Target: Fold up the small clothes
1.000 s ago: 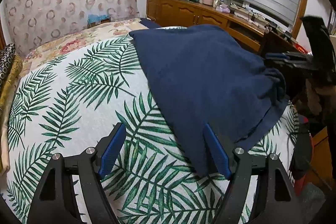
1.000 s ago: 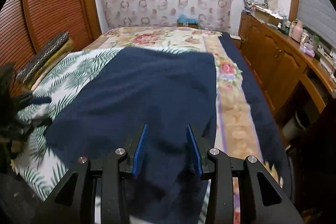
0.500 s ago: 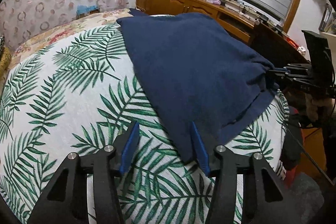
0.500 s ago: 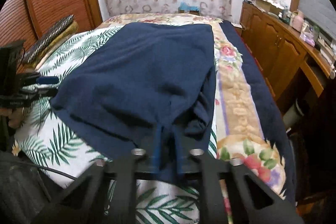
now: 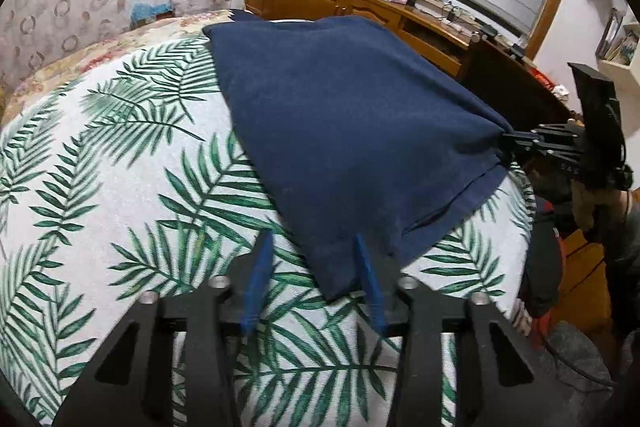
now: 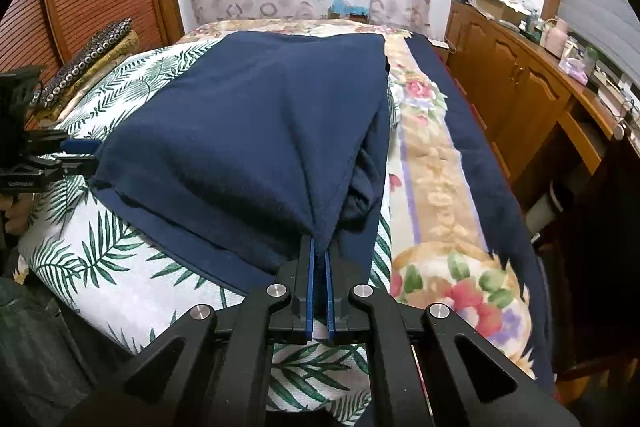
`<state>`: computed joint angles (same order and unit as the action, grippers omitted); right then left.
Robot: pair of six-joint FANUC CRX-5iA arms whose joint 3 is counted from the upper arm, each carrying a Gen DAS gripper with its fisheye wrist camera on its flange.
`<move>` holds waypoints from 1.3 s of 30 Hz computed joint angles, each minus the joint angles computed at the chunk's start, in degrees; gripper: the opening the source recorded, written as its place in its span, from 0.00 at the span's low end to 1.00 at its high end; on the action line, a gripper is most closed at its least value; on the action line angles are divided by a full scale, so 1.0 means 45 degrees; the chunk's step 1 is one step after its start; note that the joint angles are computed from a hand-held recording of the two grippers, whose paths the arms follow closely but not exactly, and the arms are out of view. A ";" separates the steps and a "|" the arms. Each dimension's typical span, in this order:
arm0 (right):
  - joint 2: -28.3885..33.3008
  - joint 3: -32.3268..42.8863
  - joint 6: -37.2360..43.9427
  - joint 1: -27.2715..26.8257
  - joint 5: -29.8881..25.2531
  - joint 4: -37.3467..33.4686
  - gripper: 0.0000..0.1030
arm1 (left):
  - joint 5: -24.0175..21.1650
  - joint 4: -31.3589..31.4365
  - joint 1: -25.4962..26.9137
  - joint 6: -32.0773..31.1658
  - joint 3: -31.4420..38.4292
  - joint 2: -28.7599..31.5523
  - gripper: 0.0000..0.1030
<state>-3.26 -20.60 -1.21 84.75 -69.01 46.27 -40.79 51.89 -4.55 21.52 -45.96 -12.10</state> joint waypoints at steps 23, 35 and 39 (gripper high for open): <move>0.1104 0.0324 0.0262 0.0212 0.1822 0.1715 0.66 | 0.0750 0.3530 -0.1367 -0.1659 0.0866 -0.0173 0.05; 0.1221 0.0470 0.1394 -0.0520 0.2290 0.0621 0.67 | 0.1460 0.3739 -0.1528 -0.1724 0.1146 0.0312 0.05; 0.1099 0.0410 0.1392 -0.0553 0.2085 0.0690 0.59 | 0.1481 0.3877 -0.1511 -0.1830 0.1165 0.0363 0.05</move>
